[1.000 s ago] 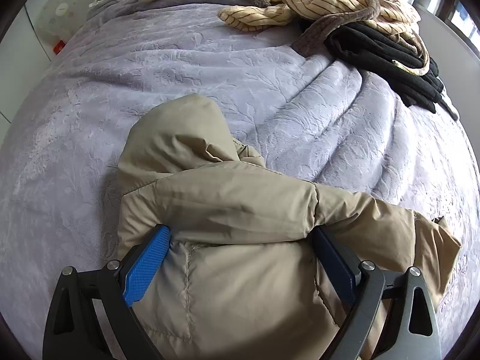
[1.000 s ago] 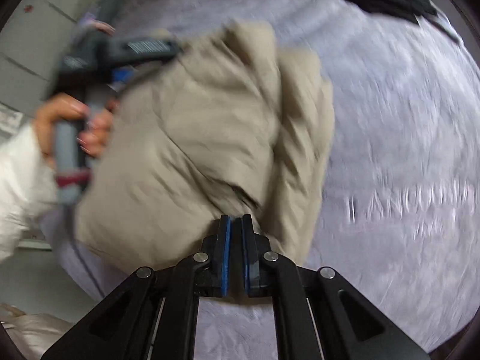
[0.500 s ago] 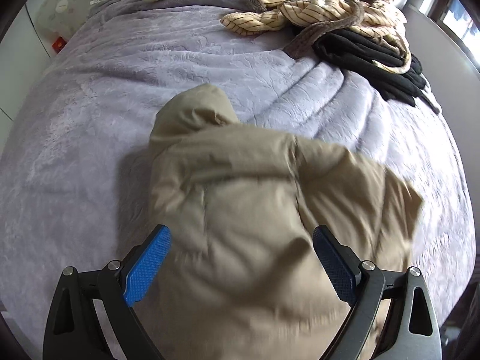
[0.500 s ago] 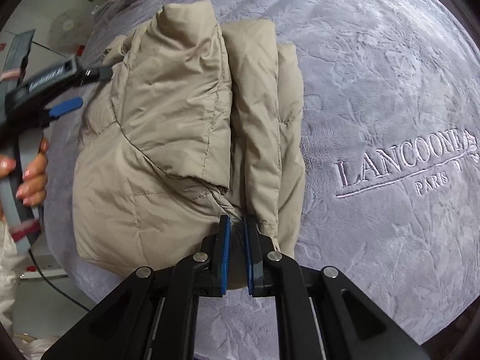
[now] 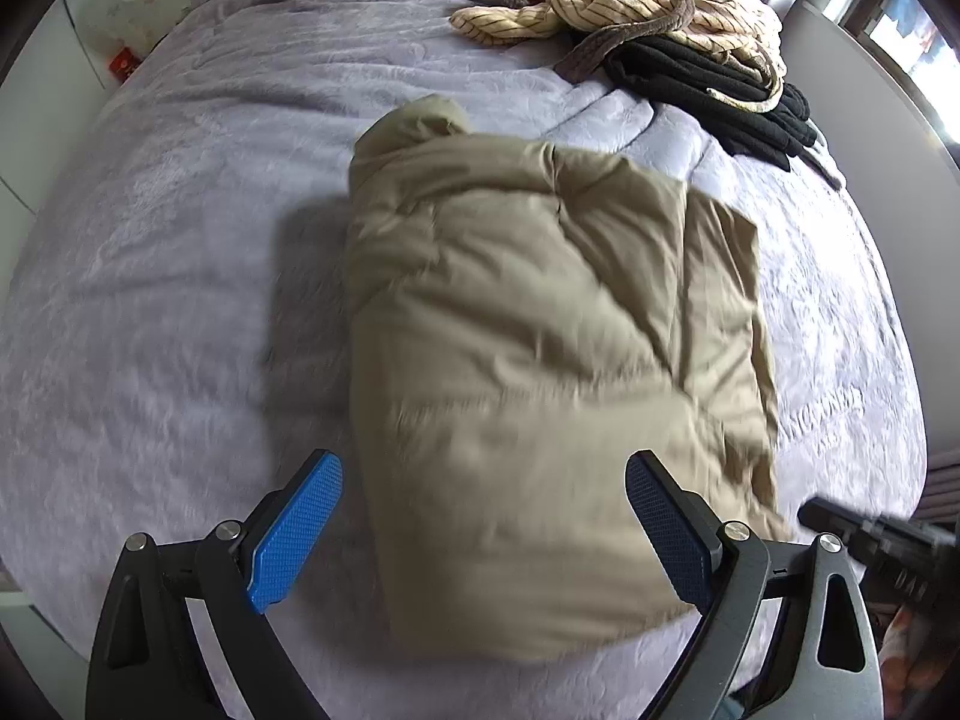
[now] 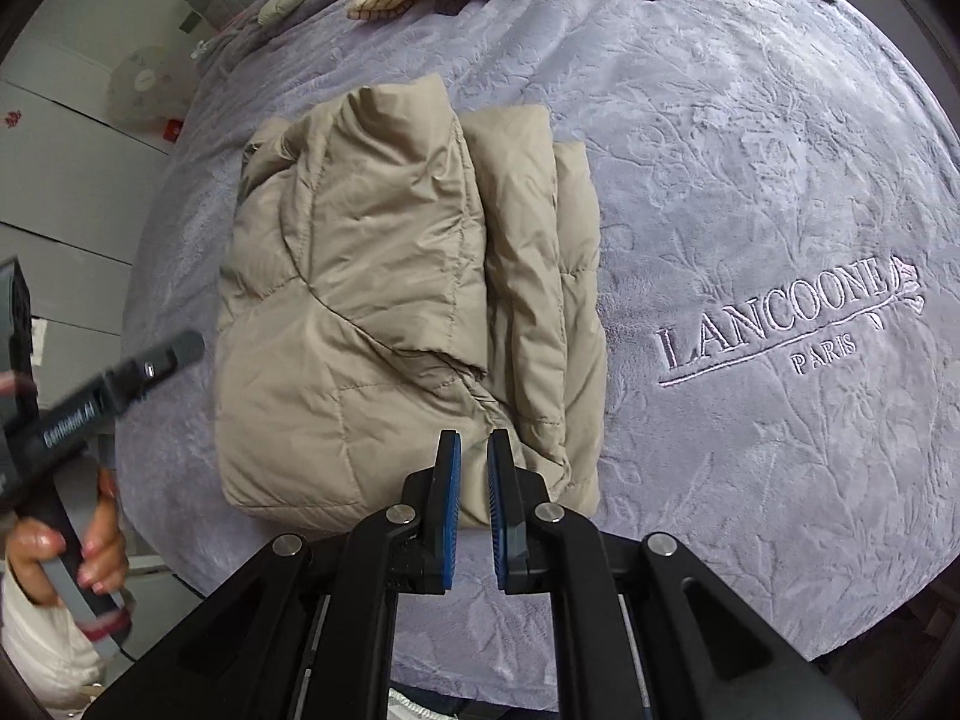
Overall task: Fold large clothes
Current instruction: 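Open both tools and pull them back from the folded jacket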
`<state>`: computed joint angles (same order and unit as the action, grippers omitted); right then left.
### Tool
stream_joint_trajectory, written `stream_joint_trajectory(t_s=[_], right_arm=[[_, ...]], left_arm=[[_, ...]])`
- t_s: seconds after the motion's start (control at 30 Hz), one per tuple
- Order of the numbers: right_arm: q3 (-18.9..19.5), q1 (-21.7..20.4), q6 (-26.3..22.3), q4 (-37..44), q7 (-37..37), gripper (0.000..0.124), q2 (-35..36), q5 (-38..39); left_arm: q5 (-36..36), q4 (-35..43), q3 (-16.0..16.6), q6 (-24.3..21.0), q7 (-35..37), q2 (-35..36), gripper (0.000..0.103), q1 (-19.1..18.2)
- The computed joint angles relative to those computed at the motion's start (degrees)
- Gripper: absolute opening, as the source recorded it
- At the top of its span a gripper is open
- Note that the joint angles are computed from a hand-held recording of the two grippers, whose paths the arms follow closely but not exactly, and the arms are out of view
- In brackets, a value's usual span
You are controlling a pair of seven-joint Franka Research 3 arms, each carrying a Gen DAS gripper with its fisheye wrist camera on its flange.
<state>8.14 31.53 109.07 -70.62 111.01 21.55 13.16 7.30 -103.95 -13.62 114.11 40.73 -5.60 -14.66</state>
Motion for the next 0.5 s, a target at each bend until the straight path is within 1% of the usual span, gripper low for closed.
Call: stream_joint_trajectory(t_s=[0.2,0.33,0.37,0.4,0.5], right_arm=[[0.2,0.9,-1.8,2.2,-0.2,0.010,0.5,-0.9],[0.1,1.9,-2.6,5.0,-0.1,0.010,2.3,-2.0],[0.1,2.0,-2.6,5.3,-0.1,0.010,2.5,-2.0],[0.1,2.2,-2.8,5.7,-0.1,0.010,2.7,-2.1],[0.1,2.6,-4.0,7.1,0.1,0.010,3.2,-2.3]], left_arm=[[-1.4,-3.6,-0.5,-2.1,-2.5,-4.2,0.095,-0.8],[-2.5,-5.1,-0.3,-2.0,-3.5,-6.3,0.096,-1.0],[-2.6,-5.2,-0.2,-1.9,-3.5,-6.6,0.098,-1.0],[-2.4,-5.4,-0.2,-1.8,-3.7,-6.8,0.100,-0.9],[-0.9,-5.7,-0.5,-1.9,-4.8,-7.6,0.100,-0.7]])
